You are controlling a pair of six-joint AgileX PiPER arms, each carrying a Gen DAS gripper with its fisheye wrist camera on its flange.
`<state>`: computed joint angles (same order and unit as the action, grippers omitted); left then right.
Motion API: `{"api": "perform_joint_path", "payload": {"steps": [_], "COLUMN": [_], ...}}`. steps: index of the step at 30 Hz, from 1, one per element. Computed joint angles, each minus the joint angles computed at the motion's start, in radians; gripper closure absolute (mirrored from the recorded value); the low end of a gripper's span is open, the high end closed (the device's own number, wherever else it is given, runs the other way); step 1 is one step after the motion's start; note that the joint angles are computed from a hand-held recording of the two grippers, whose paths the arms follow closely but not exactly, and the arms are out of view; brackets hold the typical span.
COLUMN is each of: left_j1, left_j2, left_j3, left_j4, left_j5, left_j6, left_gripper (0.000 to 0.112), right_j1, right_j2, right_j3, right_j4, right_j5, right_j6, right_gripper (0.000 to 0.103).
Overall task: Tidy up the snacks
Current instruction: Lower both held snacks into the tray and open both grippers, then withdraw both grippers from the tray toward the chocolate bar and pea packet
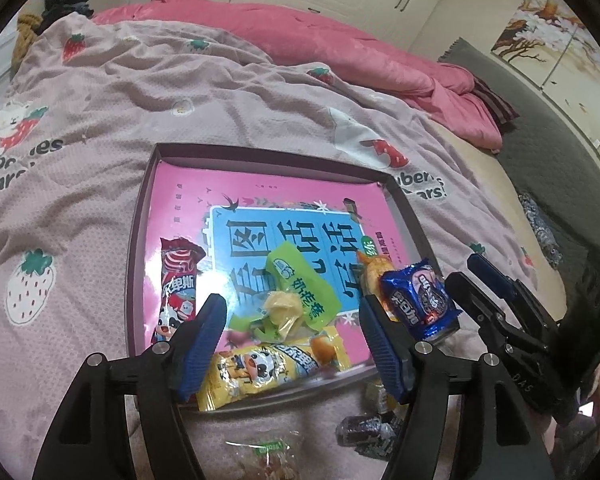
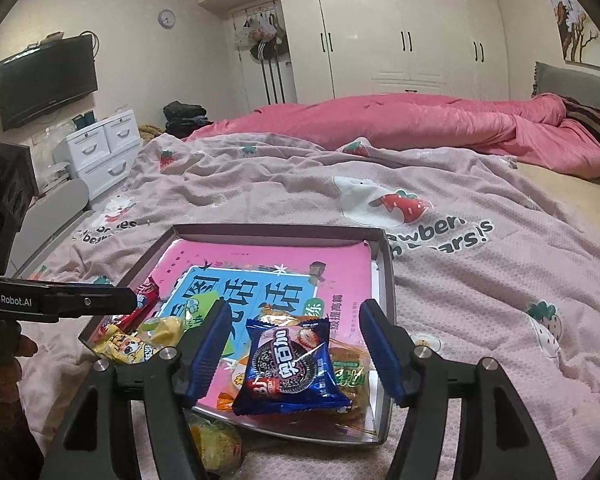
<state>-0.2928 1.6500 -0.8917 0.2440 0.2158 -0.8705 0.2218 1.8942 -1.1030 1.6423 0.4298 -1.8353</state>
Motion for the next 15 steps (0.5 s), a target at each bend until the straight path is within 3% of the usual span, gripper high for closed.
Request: {"api": "perform_joint_path", "payload": {"steps": [15], "left_j1": [-0.055], "left_j2": [-0.069], "left_j3": [0.016], "left_j4": [0.178], "left_j5": [0.065], "left_j6": [-0.179], "left_gripper": [0.038], "right_j1": [0.018], "right_j2": [-0.093], "right_j3": [0.110], "right_j4": [0.073], "right_j5": [0.010], "right_j6": [-0.126], "right_gripper": [0.032]}}
